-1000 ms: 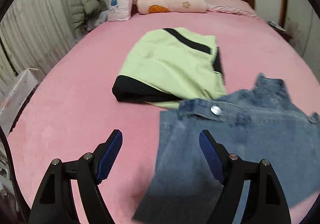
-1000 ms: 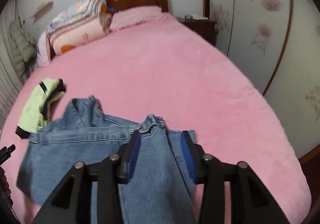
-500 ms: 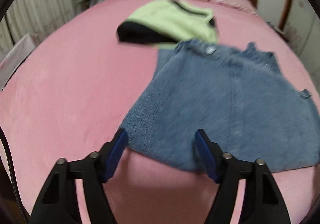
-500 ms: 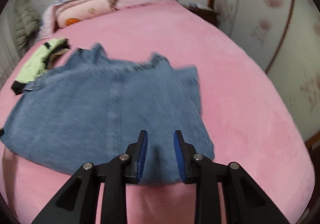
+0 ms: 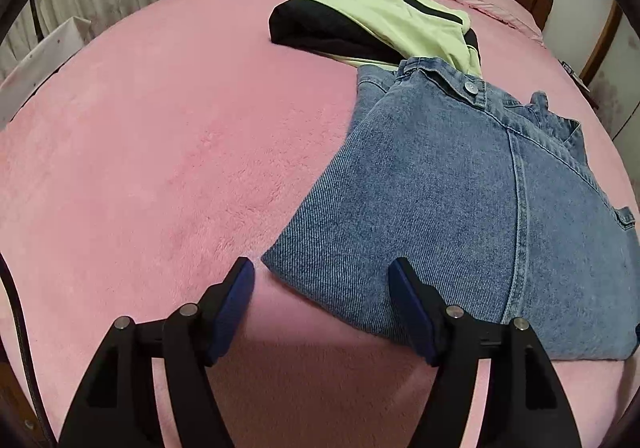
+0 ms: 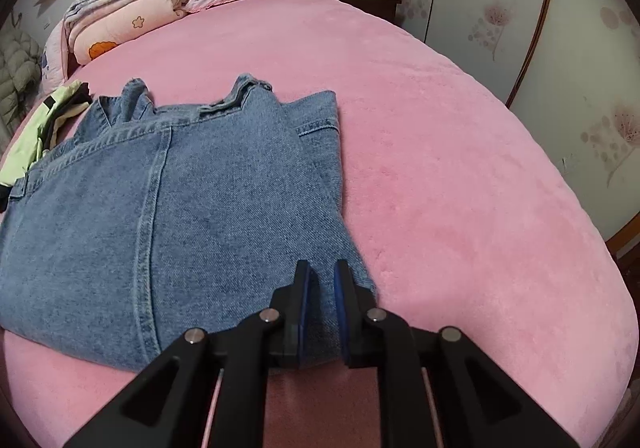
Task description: Fold large clothes
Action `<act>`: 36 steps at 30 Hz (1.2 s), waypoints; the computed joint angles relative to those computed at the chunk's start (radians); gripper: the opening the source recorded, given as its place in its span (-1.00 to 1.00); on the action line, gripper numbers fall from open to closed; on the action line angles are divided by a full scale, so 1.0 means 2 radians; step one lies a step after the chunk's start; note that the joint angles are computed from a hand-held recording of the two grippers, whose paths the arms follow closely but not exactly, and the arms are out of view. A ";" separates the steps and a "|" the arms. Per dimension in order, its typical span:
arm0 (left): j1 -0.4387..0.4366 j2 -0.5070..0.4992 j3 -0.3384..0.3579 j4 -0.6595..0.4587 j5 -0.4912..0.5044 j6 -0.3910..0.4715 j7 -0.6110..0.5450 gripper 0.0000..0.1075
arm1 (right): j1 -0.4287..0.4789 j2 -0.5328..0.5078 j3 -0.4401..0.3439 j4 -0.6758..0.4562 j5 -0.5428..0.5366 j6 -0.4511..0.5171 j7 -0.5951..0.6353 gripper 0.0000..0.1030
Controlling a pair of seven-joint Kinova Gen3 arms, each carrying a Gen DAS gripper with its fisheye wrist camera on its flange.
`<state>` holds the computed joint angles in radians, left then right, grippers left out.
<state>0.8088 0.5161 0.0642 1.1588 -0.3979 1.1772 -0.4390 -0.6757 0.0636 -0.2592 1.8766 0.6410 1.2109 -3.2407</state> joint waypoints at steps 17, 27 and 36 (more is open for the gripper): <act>0.048 -0.049 0.012 -0.097 -0.052 0.073 -0.027 0.67 | -0.068 -0.031 -0.066 -0.100 0.053 0.087 -0.056 -0.21; 0.081 -0.071 0.020 -0.145 -0.062 0.093 -0.044 0.72 | -0.132 -0.009 -0.086 -0.175 0.122 0.160 -0.059 -0.21; 0.082 -0.090 0.034 -0.099 -0.042 0.037 -0.022 0.75 | -0.198 0.030 -0.067 -0.207 0.169 0.177 -0.062 -0.19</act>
